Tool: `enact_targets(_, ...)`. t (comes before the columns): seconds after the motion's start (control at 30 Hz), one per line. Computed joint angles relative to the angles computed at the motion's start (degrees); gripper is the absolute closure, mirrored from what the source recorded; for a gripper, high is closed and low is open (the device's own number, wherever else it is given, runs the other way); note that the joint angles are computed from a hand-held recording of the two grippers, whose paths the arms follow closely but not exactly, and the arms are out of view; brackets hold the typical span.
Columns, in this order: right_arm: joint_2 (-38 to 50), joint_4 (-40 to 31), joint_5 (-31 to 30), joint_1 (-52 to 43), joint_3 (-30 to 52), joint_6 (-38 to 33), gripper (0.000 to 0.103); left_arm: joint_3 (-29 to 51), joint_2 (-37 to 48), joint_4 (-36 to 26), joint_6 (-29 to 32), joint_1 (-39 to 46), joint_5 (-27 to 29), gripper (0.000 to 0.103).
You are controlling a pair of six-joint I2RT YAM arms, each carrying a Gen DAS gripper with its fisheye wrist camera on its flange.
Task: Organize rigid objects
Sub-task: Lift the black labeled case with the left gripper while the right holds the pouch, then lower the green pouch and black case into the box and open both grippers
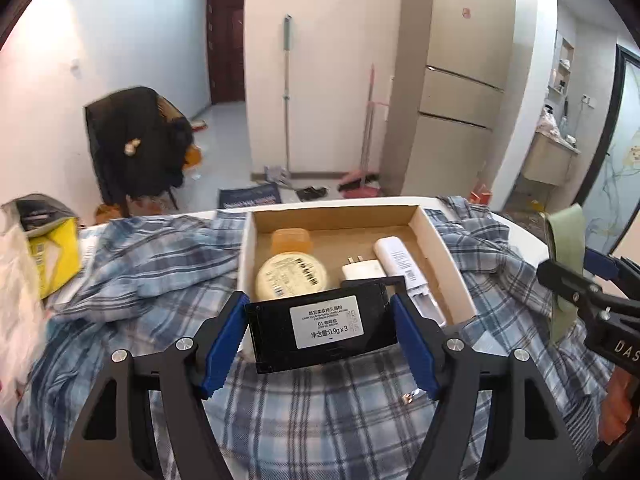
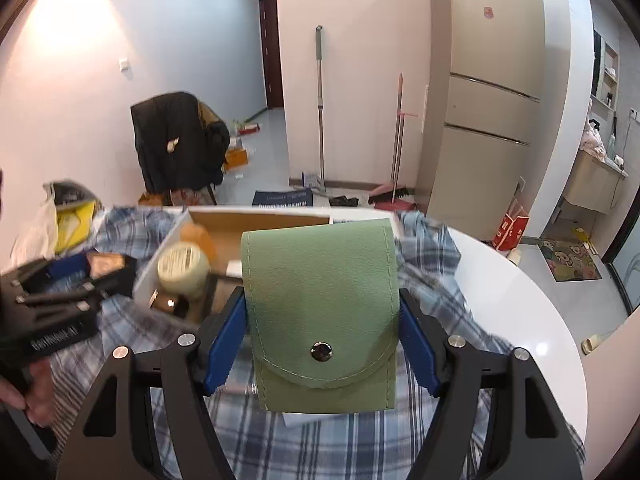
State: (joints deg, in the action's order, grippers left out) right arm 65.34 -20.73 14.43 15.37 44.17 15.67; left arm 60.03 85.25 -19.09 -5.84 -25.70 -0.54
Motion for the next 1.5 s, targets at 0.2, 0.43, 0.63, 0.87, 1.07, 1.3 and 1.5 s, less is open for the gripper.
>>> enact_targets(0.2, 3.69, 1.10, -0.85, -1.91, 2.28, -0.67, 0.033, 8.78, 9.88, -5.77, 2.47, 3.00, 5.06, 0.029)
enact_targets(0.43, 7.41, 2.92, -3.06, -3.85, 1.94, -0.95, 0.033, 13.14, 16.36, -7.58, 2.20, 1.58, 7.89, 0.029)
enact_targets(0.63, 8.31, 3.93, -4.41, -5.53, 1.37, -1.15, 0.033, 17.02, 21.90, -7.53, 0.98, -0.52, 8.04, 0.029)
enact_targets(0.87, 10.14, 5.15, -6.16, -7.36, 0.99, -1.07, 0.033, 17.55, 23.47, -6.08, 1.39, -2.28, 5.24, 0.029)
enact_targets(1.07, 10.03, 5.47, -6.72, -8.13, 0.48, -1.21, 0.033, 17.21, 23.05, -4.63, 1.66, -4.29, 4.81, 0.029)
enact_targets(1.3, 8.74, 4.90, -7.27, -9.66, 0.52, -1.40, 0.033, 15.57, 21.83, -2.73, 2.10, -4.44, 3.82, 0.029)
enact_targets(1.5, 9.27, 3.47, -8.67, -9.79, 2.83, -2.10, 0.033, 8.55, 14.17, 6.79, 1.02, -1.19, 2.67, 0.015)
